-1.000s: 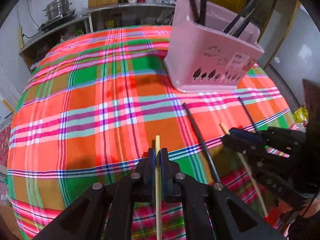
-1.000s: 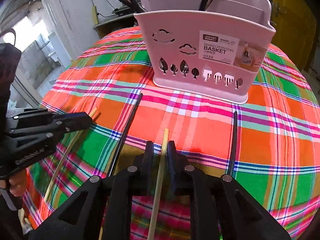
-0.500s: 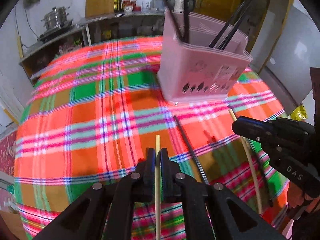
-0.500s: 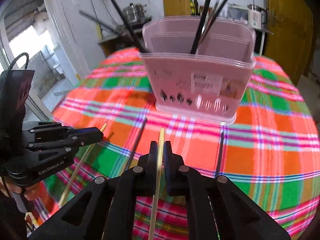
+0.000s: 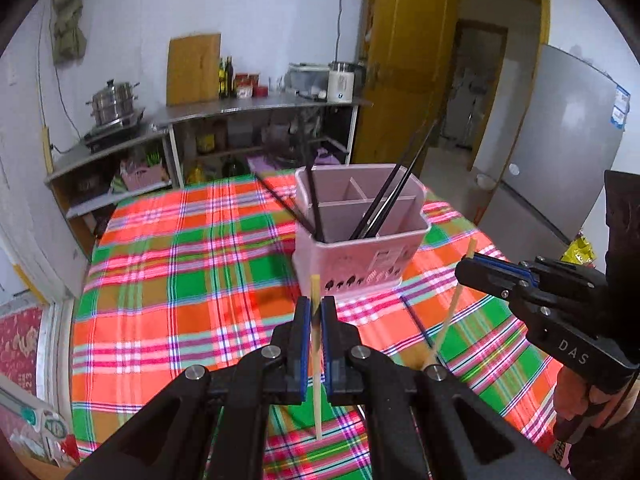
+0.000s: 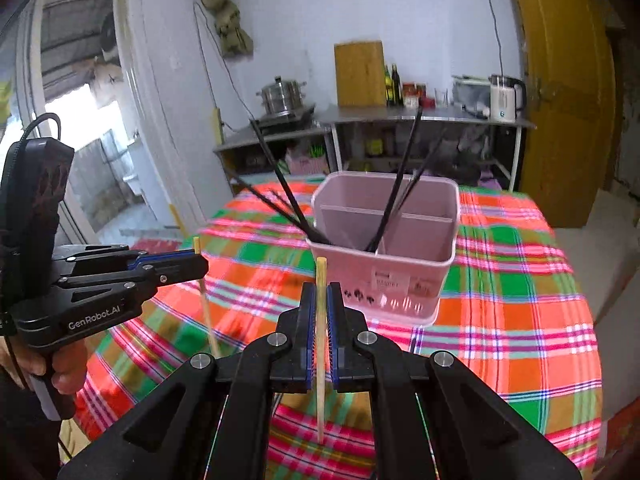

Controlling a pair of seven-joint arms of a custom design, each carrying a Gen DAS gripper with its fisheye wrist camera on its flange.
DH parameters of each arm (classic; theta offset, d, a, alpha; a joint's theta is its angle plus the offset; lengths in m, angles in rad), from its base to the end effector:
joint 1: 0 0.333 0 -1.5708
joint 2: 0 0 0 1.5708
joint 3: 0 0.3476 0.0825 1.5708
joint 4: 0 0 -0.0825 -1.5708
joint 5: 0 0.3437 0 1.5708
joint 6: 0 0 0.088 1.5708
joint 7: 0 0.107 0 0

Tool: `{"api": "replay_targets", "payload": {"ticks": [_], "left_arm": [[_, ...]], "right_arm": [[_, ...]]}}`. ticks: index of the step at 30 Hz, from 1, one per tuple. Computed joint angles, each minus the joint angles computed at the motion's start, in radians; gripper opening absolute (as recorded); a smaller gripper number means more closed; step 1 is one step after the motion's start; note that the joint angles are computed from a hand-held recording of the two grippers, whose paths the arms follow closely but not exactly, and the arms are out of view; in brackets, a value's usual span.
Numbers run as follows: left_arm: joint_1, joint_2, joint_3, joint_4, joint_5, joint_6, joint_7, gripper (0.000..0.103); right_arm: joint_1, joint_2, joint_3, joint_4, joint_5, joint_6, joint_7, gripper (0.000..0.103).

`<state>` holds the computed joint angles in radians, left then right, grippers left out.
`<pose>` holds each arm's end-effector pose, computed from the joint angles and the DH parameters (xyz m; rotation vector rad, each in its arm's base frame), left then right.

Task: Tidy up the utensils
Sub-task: 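Carry the left tool's yellow chopstick over the basket while the right tool carries its own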

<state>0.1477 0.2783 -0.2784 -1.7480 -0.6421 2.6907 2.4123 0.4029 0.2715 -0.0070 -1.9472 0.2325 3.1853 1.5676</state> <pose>0.6496 -0.0435 0.5362 -1.3880 2.2006 -1.0229 0.5922 0.2249 0.5138 -1.6994 1.4431 -0.5439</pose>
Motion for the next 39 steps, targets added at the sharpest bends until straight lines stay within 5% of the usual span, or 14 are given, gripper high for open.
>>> {"api": "replay_targets", "payload": {"ticks": [11,18,22,25,39], "left_arm": [[-0.002,-0.036,0.009,-0.033,-0.039,-0.003,0.033,0.005],[-0.013,-0.042,0.020,-0.022,-0.046,-0.010,0.038,0.005],[-0.011,-0.029,0.015,0.020,-0.070,-0.034,0.040,0.005],[-0.010,-0.008,0.010,0.073,-0.087,-0.052,0.033,0.005],[-0.007,0.133,-0.057,0.368,-0.107,-0.052,-0.014,0.005]], "right_arm": [[-0.027,-0.033,0.033,-0.054,0.032,0.023,-0.031,0.005],[0.035,-0.043,-0.035,-0.055,0.009,0.049,-0.003,0.005],[0.068,-0.038,-0.079,-0.037,0.004,0.072,0.008,0.005],[0.003,-0.029,-0.016,-0.015,0.027,0.100,-0.011,0.005],[-0.038,0.052,-0.008,0.170,0.138,0.193,-0.044,0.005]]}}
